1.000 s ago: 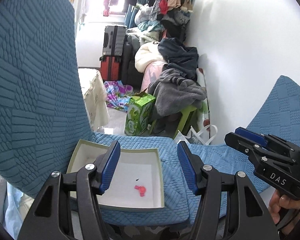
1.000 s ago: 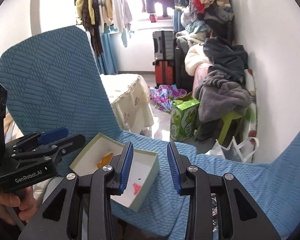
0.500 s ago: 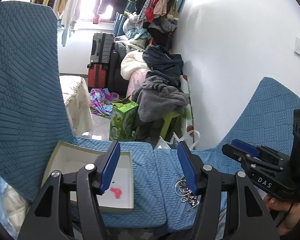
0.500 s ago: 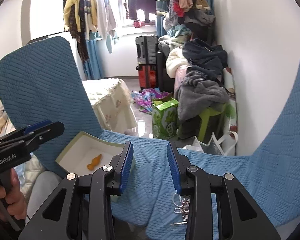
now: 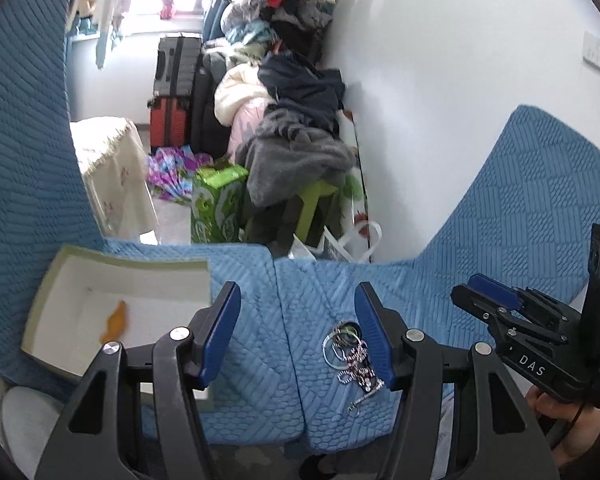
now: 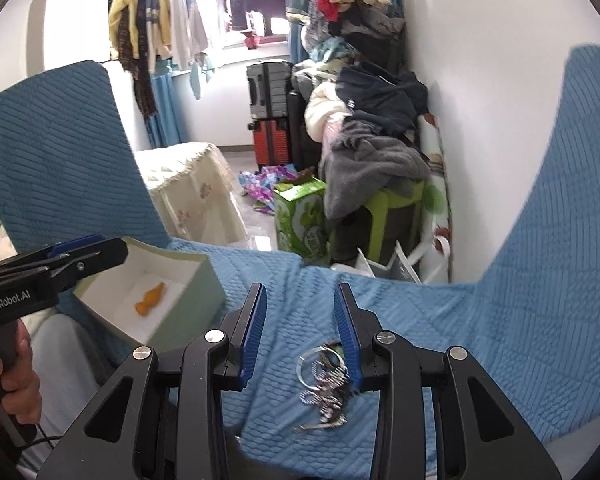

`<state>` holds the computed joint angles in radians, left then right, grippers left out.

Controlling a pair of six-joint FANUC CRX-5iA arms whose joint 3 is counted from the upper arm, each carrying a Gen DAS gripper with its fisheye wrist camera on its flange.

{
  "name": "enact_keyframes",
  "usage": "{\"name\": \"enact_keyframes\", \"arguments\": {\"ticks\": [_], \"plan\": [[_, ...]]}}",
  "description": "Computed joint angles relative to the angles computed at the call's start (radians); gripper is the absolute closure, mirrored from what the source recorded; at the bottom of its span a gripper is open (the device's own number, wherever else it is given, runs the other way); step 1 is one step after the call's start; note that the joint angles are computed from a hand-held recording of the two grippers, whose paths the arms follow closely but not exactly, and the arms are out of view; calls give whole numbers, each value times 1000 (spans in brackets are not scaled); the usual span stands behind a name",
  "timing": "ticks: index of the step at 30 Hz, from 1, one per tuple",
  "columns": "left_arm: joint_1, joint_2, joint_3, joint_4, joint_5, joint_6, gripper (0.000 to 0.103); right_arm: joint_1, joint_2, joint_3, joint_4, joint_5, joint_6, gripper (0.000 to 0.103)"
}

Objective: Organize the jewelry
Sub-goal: 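Move both tools back over the jewelry pile, then grasp the silver hoop with the left tool while the right tool grasps the black coiled bracelet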

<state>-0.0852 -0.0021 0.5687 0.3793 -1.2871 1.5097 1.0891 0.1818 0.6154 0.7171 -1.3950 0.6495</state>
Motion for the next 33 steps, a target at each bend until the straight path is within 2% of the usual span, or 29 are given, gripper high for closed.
{"name": "enact_keyframes", "arguments": {"ticks": [4,12,18,21,24,31,33], "plan": [[-31,0,-39,-5,6,13,43,-6,-73,-137,8,9,-70,71],[-79,19,-71,-13,-12,10,43,7,-187,-329,36,-6,-218,71],[-112,59,-104,12,-7,-10,43,-28,-222,-427,13,52,-300,71],[-129,88,-117,24,-4,-9,45,-77,-222,-445,-68,105,-285,71],[-146,129,-108,22,-17,5,51,-130,-214,-444,-147,167,-249,71],[-181,199,-90,-40,-41,41,66,-218,-169,-398,-342,185,-134,75],[-187,210,-85,-52,-45,41,67,-237,-168,-394,-385,202,-121,76]]}}
